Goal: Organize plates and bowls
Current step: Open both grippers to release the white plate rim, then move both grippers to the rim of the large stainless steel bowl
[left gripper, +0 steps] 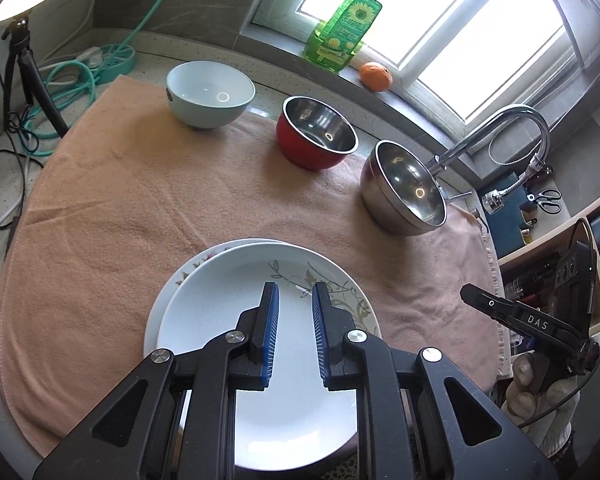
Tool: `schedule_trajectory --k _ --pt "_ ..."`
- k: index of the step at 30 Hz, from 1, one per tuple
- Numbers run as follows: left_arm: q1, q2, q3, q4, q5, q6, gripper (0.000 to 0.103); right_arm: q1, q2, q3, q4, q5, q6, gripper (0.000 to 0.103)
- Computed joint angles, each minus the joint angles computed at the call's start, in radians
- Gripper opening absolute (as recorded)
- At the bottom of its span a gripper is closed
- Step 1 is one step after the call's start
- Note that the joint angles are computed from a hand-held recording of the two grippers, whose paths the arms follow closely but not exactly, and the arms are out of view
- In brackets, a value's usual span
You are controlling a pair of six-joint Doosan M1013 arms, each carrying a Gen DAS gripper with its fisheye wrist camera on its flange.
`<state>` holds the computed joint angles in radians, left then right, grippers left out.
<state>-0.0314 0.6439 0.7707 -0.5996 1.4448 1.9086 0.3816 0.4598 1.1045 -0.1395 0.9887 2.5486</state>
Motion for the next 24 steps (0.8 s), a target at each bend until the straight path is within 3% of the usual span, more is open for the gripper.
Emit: schedule_trajectory --k 10,24 --pt "-0.054 0.043 -0.078 -0.006 0.013 -0.048 0.016 -0.064 -0.004 -0.006 -0.005 -0.031 -0.029 0.022" --pt "-0.129 0.182 -0.314 0.028 0.075 -0.147 0.017 -0.143 0.044 -0.062 0.066 -0.046 -0.108 0.022"
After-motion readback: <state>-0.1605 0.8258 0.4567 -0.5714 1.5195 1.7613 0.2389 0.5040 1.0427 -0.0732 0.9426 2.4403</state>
